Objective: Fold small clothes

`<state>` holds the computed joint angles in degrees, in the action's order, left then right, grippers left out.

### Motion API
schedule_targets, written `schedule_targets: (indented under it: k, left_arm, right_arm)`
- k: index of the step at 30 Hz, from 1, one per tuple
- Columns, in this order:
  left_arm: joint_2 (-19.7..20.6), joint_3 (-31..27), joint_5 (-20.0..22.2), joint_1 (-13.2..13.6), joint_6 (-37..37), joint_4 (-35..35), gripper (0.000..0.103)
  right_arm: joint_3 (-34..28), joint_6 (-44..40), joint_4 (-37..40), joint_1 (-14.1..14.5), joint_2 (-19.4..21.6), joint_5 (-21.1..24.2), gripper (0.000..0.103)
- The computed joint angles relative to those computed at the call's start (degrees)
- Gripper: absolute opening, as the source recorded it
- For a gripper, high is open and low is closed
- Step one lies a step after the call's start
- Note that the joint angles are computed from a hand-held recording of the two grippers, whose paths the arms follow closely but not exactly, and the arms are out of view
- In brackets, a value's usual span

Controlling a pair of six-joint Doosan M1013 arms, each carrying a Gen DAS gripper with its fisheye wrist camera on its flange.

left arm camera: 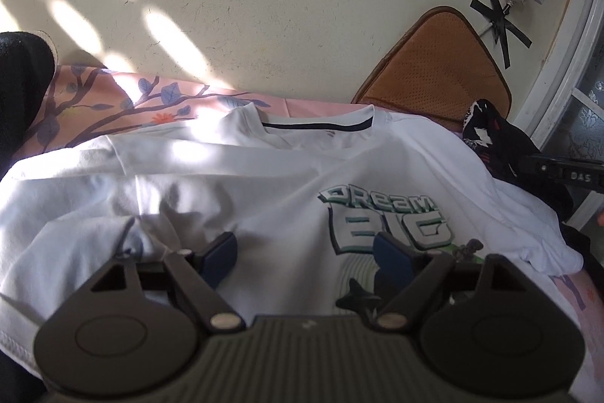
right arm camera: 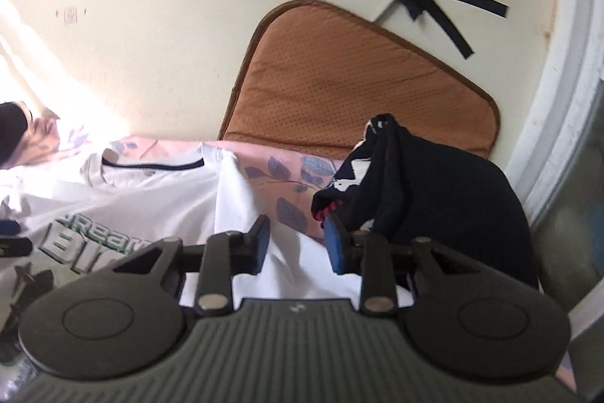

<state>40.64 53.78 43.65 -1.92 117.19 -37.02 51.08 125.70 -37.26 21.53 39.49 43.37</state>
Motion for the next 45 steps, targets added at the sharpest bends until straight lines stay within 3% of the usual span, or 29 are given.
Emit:
schedule_targets:
  k: [7,12,15,18,24,31,32,33,34,36,39,41,44,45]
  left_arm:
    - [0.5,-1.0,1.7,0.3,0.9,-1.3,0.085]
    - [0.8,-1.5,2.5,0.4,1.5,-0.7,0.085]
    - [0.7,-1.4,2.4,0.3,1.6,-0.4,0.086]
    - [0.7,-1.4,2.4,0.3,1.6,-0.7,0.086]
    - [0.8,-1.5,2.7,0.4,1.9,-1.4,0.088]
    - [0.9,-1.6,2.9,0.4,2.0,-1.4,0.090]
    - [0.9,-1.6,2.9,0.4,2.0,-1.3,0.090]
    - [0.9,-1.6,2.9,0.4,2.0,-1.3,0.090]
    - [0.9,-1.6,2.9,0.4,2.0,-1.3,0.090]
    - [0.8,-1.6,2.8,0.4,2.0,-1.4,0.090]
    - [0.8,-1.6,2.8,0.4,2.0,-1.4,0.090]
    - [0.8,-1.6,2.8,0.4,2.0,-1.3,0.090]
    - [0.8,-1.6,2.9,0.4,2.0,-1.3,0.090]
    - [0.9,-1.6,2.9,0.4,2.0,-1.3,0.090]
  right_arm:
    - [-15.1,-16.0,5.8,-0.6,9.4,15.6,0.032]
    - [-14.1,-15.6,8.0,-1.3,8.8,14.8,0.034]
    - [-15.9,-17.0,8.8,-1.6,9.4,16.1,0.043]
    - [-17.4,-19.1,12.6,-2.2,9.8,17.2,0.043]
    - [-20.0,-21.5,11.8,-2.2,11.2,18.9,0.045]
    - [-20.3,-21.2,22.9,-4.0,10.6,20.9,0.042]
    - [-19.6,-22.0,22.6,-3.8,10.3,20.5,0.031]
    - [-18.6,-22.5,21.2,-3.3,9.9,19.6,0.014]
    - [-17.4,-22.4,18.7,-2.7,9.4,18.5,0.005]
    - [-15.4,-20.1,12.7,-1.5,8.6,16.1,0.005]
    - [-11.3,-8.7,-6.8,0.7,7.3,11.2,0.005]
    - [-12.1,-3.2,-15.3,1.1,8.2,13.1,0.005]
    - [-18.4,-8.2,-15.0,0.7,12.5,21.5,0.006]
    - [-18.0,-8.2,-14.6,0.5,12.4,21.3,0.007]
